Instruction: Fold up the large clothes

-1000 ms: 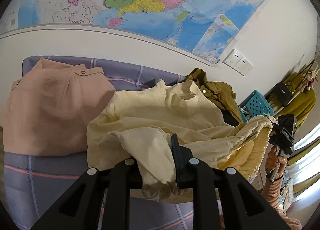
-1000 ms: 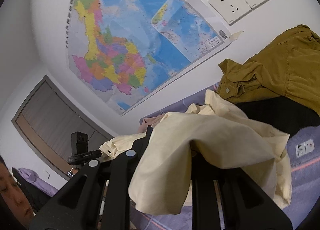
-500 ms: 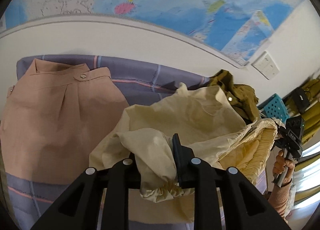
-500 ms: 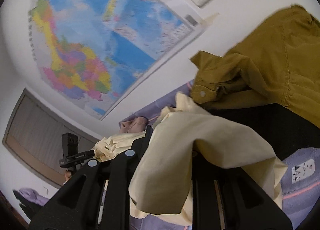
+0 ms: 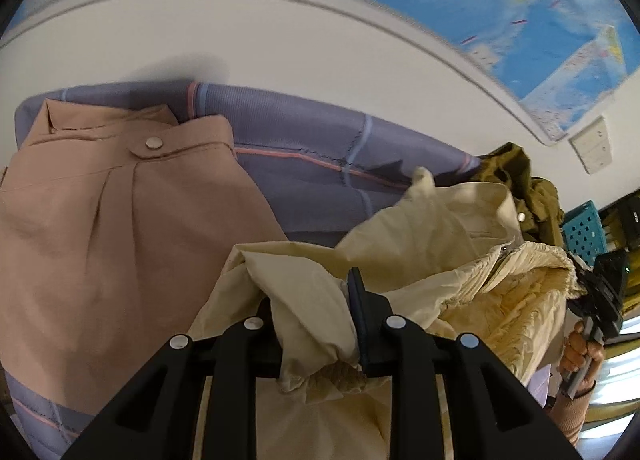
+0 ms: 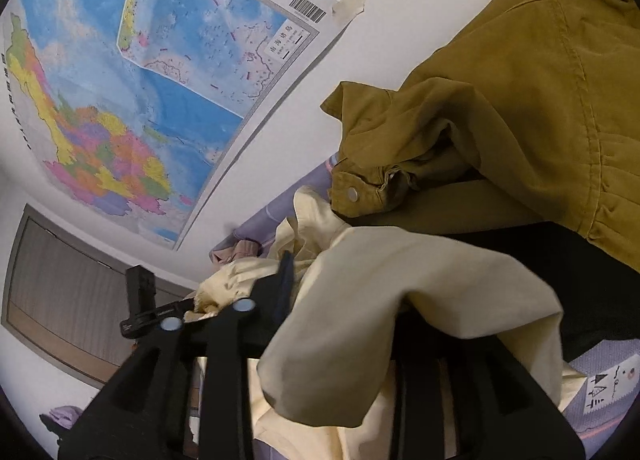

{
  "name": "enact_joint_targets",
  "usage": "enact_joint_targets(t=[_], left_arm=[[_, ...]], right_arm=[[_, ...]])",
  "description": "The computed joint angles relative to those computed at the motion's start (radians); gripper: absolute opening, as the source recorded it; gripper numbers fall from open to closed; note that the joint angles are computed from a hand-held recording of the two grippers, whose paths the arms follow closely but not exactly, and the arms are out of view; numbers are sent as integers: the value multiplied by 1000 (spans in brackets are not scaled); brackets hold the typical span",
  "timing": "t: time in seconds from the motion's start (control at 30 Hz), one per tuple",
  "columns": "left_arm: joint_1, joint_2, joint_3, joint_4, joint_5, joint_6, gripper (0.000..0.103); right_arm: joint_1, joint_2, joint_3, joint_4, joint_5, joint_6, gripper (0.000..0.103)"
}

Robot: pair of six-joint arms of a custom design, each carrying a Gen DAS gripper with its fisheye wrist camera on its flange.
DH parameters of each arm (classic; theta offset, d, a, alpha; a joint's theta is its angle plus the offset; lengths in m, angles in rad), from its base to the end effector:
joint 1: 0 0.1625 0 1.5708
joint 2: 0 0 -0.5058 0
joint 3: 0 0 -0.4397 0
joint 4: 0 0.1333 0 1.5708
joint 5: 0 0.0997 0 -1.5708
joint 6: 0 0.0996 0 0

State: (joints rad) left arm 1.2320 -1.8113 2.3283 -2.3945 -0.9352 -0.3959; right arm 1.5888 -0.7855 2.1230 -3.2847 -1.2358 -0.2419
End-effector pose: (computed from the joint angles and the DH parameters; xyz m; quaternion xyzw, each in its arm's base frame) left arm 0.0549 -0.4233 0.3901 -0.0745 0.9370 -0.2463 0.2361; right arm 0.1766 -0.5835 0.0416 -0.1564 0.9564 -0.2016 0.1421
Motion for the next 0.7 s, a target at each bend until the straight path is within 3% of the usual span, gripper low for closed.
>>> enact_joint_targets(t=[0.03,0.07,0.1,0.27,0.33,0.47,0.5,0.57,0.63,0.7], left_arm=[[13,13,-5,-8,-6,6,24],[25,22,-9,-15,-16,8,24],[32,27,-12,-17,-22,7,24],[71,48,-22,-48,-56,20,24],[73,48,-24,-47,-63,26,25],[59,37,-9,-72,-60,43,30],[53,32,-4,-78,-58,51,32],[41,10,11,-91,-66,61,39],[21,-23,29,-108,-72,68,48],[-8,-65,44,-106,-78,79,56]], right_arm=[[0,-4,7,-5,8,5,49],[-1,-10,16,-12,20,7,71],[4,-19,37,-37,26,-3,87],[50,-60,129,-136,-13,-131,88],[124,-34,145,-213,-155,-239,87],[235,71,102,-244,-341,-360,86],[272,124,76,-293,-433,-406,84],[307,198,26,-347,-546,-465,62],[299,217,-20,-293,-558,-423,18],[277,200,-33,-262,-505,-392,11]])
